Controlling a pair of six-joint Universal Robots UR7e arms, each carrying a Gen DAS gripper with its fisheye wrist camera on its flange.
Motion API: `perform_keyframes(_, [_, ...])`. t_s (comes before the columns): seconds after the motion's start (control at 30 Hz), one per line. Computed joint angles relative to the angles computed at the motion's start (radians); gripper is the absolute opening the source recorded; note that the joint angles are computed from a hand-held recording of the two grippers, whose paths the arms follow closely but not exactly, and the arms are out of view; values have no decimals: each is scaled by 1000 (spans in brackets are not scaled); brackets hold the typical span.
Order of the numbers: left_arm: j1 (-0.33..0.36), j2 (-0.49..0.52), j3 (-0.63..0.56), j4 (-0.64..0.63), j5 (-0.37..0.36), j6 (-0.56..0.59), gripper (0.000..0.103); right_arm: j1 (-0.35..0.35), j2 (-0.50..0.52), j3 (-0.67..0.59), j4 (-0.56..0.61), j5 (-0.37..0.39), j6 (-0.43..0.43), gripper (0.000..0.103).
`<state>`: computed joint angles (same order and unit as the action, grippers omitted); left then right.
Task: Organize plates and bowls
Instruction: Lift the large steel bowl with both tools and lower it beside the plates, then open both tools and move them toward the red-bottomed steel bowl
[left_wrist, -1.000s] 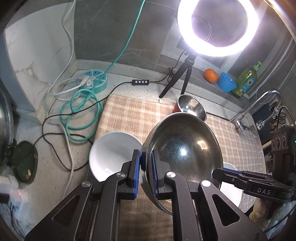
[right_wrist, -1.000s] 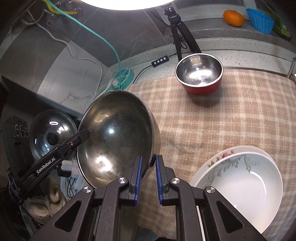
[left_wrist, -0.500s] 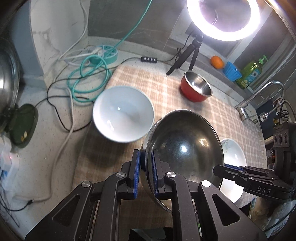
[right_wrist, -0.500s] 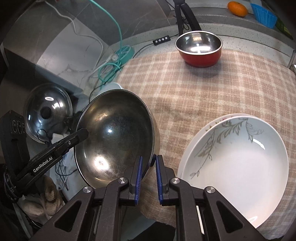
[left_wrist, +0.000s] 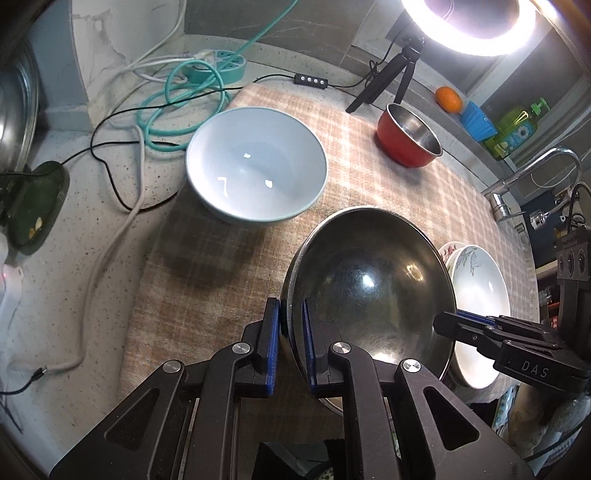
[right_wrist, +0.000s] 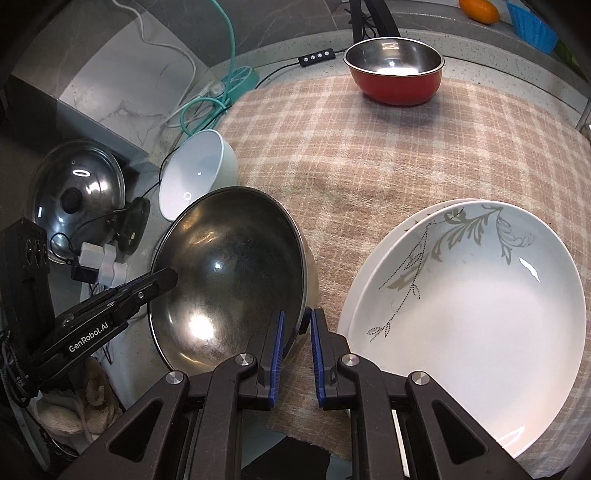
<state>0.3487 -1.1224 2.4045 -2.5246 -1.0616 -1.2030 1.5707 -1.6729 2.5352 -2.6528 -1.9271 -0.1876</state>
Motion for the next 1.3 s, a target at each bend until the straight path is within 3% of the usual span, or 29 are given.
perform_keyframes(0.7, [0,4,11,-16,-6,-3,10,2,0,12,-18,-3,-27,13])
perform_keyframes(0.9, [4,0,14,-22,-10,-4,12,8,-13,14,-28,-9,-40,15])
perform_keyframes(1.03, [-1,-12,13,-11,-4,-4,22,-1,-37,10,-19,8,-43,25])
perform_keyframes(1.3, [-21,-56,-1,26,40,-14,22,-33,-109,0,19,55,-37,25])
